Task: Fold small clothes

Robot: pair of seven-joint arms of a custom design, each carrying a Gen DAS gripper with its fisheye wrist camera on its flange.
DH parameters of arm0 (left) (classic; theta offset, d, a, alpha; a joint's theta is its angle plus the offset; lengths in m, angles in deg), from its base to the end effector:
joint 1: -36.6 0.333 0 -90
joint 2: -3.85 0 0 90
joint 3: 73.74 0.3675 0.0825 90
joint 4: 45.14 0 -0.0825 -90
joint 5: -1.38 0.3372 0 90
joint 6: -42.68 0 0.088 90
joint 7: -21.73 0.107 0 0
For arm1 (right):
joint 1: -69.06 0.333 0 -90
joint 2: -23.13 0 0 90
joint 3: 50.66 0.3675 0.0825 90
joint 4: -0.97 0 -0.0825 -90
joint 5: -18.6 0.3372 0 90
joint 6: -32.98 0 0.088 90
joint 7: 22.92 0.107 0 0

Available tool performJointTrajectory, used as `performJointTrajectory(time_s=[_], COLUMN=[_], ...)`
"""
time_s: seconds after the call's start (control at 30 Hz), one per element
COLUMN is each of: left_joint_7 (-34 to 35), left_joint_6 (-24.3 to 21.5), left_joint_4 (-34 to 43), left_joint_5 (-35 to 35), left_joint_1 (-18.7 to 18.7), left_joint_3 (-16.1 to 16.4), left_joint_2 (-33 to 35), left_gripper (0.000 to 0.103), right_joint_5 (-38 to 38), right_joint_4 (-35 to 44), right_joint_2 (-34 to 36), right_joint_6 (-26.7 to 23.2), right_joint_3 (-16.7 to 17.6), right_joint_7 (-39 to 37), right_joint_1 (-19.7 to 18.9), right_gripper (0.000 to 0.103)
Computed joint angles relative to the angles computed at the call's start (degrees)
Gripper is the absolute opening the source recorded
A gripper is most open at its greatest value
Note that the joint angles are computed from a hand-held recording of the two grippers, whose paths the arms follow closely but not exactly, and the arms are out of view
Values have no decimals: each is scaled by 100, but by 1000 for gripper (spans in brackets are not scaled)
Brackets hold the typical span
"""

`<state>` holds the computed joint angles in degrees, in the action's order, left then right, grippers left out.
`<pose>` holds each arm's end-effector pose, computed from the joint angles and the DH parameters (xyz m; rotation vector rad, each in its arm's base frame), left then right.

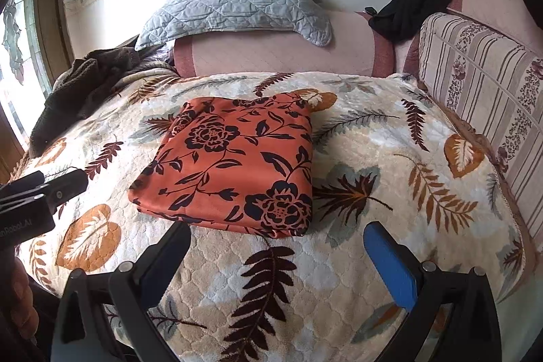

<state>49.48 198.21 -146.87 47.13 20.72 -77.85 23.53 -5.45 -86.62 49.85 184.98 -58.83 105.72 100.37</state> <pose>0.6132 -0.2432 0.4986 -1.8718 1.6723 -0.6921 0.6421 0.3119 0.5293 -1.8479 1.7182 -0.6785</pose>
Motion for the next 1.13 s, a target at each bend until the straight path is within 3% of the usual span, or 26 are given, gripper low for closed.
performJointTrajectory(time_s=[0.87, 1.13], left_joint_7=[381, 315], left_joint_6=[3, 134], left_joint_4=[244, 400], left_joint_5=[-232, 27], left_joint_1=[-21, -104], left_joint_3=[-30, 80], left_joint_2=[187, 244], left_gripper=[103, 103], right_joint_5=[80, 189], right_joint_4=[421, 565], right_joint_2=[219, 318], right_joint_6=[-317, -363], right_joint_3=[17, 17], right_joint_7=[-142, -246], right_joint_1=[-59, -86], right_gripper=[103, 103])
